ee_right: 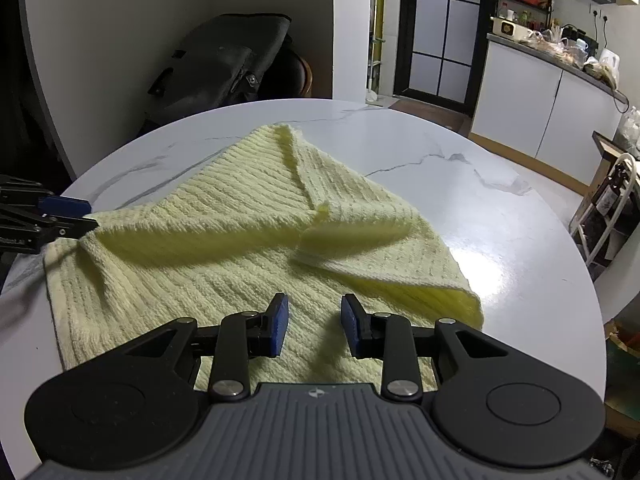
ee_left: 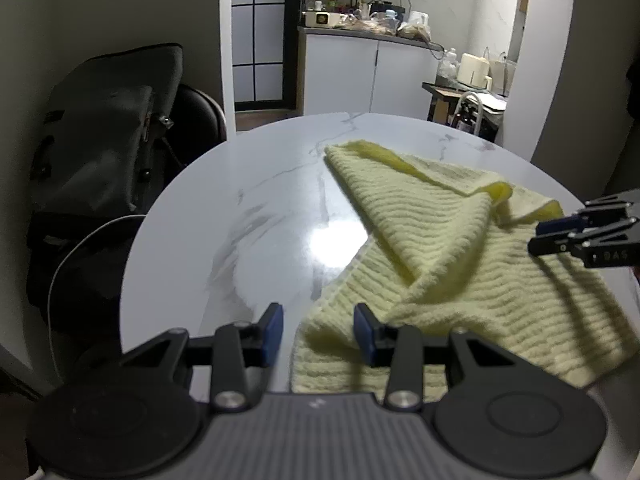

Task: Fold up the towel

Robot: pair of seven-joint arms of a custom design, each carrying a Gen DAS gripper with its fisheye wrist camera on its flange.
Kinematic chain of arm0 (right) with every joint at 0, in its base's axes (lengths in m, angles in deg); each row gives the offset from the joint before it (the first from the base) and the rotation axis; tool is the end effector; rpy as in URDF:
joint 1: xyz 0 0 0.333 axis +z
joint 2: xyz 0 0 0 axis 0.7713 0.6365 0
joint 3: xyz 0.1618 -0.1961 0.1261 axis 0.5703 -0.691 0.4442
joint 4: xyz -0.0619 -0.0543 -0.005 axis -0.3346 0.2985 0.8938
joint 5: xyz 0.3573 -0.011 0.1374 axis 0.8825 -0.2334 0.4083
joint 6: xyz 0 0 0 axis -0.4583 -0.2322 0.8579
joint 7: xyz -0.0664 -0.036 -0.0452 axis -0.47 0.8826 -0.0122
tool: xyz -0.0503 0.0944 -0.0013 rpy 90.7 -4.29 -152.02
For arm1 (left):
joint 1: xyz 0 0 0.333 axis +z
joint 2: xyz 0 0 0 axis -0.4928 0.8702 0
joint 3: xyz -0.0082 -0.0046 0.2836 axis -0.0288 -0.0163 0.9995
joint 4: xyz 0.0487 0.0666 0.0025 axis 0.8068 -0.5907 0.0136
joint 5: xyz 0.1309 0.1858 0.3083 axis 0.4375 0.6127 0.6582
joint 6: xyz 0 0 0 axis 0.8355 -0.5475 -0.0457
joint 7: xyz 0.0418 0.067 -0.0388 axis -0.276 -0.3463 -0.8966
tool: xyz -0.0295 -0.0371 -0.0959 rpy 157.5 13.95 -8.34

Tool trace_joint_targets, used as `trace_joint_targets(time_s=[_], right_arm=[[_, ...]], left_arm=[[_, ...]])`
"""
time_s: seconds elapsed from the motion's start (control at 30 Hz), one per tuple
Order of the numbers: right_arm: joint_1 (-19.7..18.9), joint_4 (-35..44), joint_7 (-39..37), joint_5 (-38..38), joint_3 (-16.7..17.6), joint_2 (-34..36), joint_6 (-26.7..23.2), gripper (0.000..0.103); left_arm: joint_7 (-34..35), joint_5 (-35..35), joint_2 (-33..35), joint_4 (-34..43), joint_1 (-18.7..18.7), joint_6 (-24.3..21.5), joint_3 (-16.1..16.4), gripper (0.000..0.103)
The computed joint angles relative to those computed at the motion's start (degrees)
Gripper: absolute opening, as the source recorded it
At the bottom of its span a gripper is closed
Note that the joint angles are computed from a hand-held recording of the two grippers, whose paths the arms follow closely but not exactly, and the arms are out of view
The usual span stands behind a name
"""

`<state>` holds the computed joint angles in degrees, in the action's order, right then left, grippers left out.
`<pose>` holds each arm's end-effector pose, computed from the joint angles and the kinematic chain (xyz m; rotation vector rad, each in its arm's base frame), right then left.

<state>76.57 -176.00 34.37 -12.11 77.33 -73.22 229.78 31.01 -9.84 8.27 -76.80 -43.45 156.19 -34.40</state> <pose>0.4805 0.1191 0.4048 -1.9760 1.4377 -0.5613 0.5321 -0.2268 0.3942 -1.4421 2.1454 -0.9239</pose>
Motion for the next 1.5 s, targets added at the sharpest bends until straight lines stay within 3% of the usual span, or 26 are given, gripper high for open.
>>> trace_joint_targets(time_s=[0.2,0.47,0.53,0.63,0.7,0.8,0.9,1.17,1.33,1.5], right_arm=[[-2.89,-1.56,4.01,-4.4,1.62,-1.54,-0.18,0.033],[-5.89,-2.45,9.68,-12.91,3.64,-2.65,0.87,0.033],[-2.0,-1.7,7.79,-11.59,0.26,-2.2,1.67,0.033],[8.18,1.57,-0.37,-5.09,-7.96,0.07,2.87,0.033],[16.78,4.86,-9.65,3.71,-14.62,2.15,2.57,0.033],[23.57,11.1,-23.78,18.63,-19.28,6.13,-0.19,0.033],[22.88,16.01,-30.44,26.25,-18.15,9.71,-3.63,0.033],[16.61,24.45,-33.82,29.32,-11.95,16.12,-8.68,0.033],[12.94,27.81,-34.28,28.72,-7.91,18.74,-11.39,0.033],[10.19,29.25,-30.79,24.14,-5.27,20.94,-13.62,0.033]], left_arm=[[-6.64,7.11,-1.87,-1.37,-1.57,-1.35,2.52,0.044],[-12.71,12.88,-4.86,-3.95,0.21,-2.84,0.91,0.044],[-13.35,13.24,-5.44,-4.67,0.88,-2.83,0.31,0.043],[-14.44,14.04,-5.99,-5.34,1.68,-2.81,-0.44,0.043],[-16.1,15.32,-5.64,-4.85,2.06,-3.02,-0.62,0.043],[-19.01,17.87,-4.97,-3.87,2.16,-3.37,-0.42,0.043],[-19.42,18.54,-3.82,-2.67,1.96,-2.88,-0.15,0.043],[-12.99,12.96,-0.45,0.86,1.04,-1.51,0.05,0.043],[-7.66,8.56,1.05,2.37,0.38,-2.67,-0.16,0.042],[-7.44,8.84,0.78,1.61,-1.21,-2.09,1.53,0.042]])
